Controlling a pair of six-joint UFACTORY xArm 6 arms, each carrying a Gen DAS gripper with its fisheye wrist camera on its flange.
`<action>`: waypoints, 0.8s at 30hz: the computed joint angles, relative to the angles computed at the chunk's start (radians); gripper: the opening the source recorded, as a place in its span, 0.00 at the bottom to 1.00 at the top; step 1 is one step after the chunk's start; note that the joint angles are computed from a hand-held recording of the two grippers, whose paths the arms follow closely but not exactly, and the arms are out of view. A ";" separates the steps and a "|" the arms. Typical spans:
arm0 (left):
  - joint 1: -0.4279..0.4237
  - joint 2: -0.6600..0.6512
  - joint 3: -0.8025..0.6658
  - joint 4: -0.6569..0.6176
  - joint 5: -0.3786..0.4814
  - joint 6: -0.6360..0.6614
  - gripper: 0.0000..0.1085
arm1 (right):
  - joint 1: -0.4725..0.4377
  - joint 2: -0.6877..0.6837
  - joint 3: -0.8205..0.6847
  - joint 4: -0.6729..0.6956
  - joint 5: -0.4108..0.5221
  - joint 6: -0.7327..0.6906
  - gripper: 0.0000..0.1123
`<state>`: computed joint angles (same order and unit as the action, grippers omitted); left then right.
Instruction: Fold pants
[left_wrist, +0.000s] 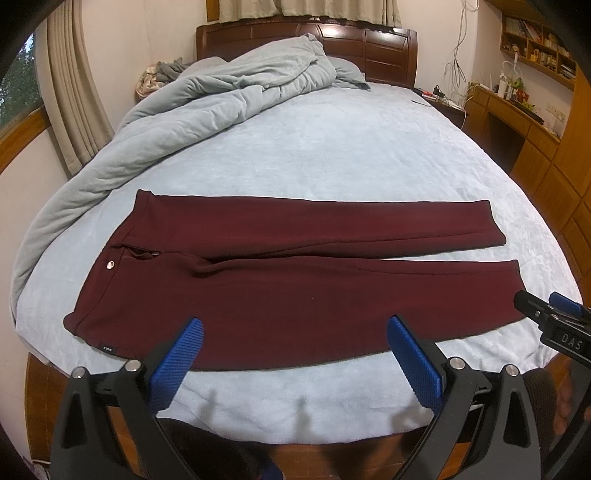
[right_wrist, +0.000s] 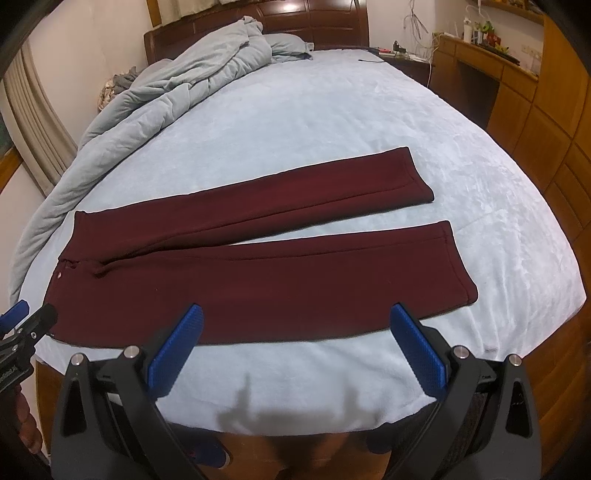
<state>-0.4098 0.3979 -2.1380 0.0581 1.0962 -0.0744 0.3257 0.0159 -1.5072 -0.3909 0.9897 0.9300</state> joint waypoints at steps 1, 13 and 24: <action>0.000 0.000 0.000 0.000 0.000 0.000 0.92 | -0.001 -0.003 0.005 0.000 -0.003 0.000 0.89; 0.001 0.002 -0.004 -0.003 0.002 0.003 0.92 | 0.002 -0.009 0.015 -0.002 -0.006 0.002 0.89; 0.003 0.009 -0.013 -0.004 0.010 0.009 0.92 | -0.001 -0.003 0.022 0.010 -0.019 -0.003 0.89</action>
<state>-0.4067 0.4065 -2.1510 0.0544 1.1057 -0.0655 0.3243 0.0127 -1.4850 -0.3809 0.9708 0.9267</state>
